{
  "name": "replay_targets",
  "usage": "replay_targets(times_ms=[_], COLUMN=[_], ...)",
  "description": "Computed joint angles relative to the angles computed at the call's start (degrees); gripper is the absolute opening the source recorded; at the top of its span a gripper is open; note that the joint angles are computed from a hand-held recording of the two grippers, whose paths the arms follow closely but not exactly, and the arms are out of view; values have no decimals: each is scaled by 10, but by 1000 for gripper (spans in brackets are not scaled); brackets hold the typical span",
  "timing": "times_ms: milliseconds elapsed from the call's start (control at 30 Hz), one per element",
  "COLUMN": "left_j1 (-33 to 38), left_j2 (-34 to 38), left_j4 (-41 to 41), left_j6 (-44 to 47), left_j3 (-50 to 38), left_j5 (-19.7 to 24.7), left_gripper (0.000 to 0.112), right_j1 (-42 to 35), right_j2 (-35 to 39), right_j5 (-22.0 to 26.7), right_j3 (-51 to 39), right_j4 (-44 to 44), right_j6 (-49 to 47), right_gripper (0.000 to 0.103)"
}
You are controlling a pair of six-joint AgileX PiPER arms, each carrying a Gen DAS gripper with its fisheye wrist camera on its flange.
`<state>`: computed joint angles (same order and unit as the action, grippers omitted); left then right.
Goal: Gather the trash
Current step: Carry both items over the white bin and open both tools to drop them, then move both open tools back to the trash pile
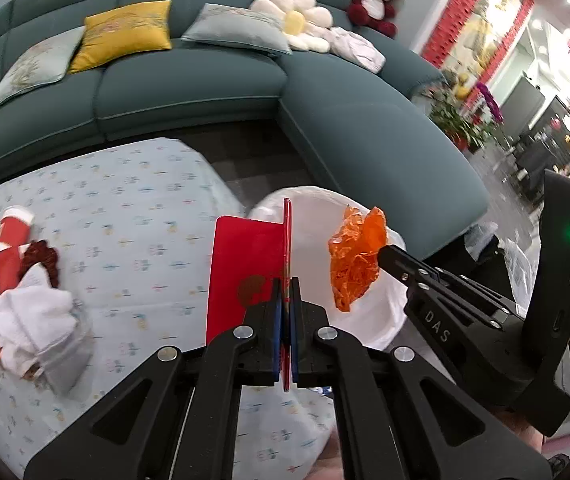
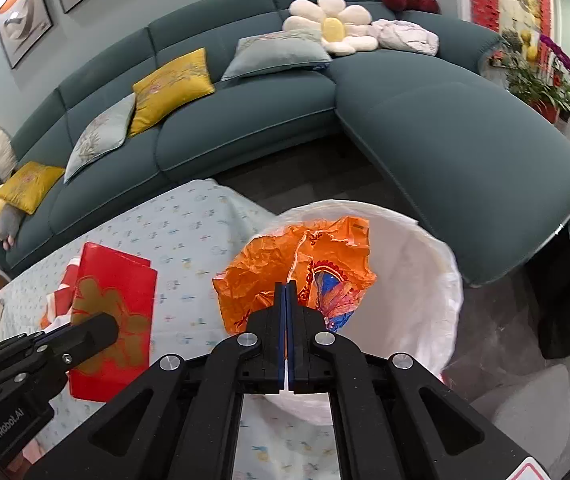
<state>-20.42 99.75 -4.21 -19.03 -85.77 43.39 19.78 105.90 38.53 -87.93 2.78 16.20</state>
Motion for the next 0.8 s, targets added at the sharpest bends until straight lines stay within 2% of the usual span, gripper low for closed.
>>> replay_targets(times_ms=[133, 233, 300, 333, 367, 500, 700, 800], left_j1=[-18, -18, -22, -26, -31, -37, -32, -25], left_j2=[33, 54, 67, 68, 70, 70, 59, 43], left_j4=[-9, -46, -48, -38, -24, -2, 15, 22], left_j6=[-1, 22, 21, 14, 3, -13, -34, -41], left_j3=[-42, -69, -88, -91, -96, -101, -86, -67], left_j5=[12, 19, 27, 27, 27, 27, 25, 22], left_gripper=[3, 7, 19, 31, 35, 36, 36, 36], right_j1=[-19, -26, -30, -32, -34, -43, -39, -27], right_j2=[-7, -8, -11, -12, -15, -26, -35, -41], right_j5=[-7, -10, -17, -18, -21, -31, -31, -32], right_j3=[15, 21, 28, 29, 33, 45, 48, 51], right_j4=[8, -3, -6, -7, -10, -8, -13, -26], right_j6=[-16, -10, -10, -9, -5, -3, 1, 15], right_gripper=[1, 4, 10, 15, 18, 26, 29, 37])
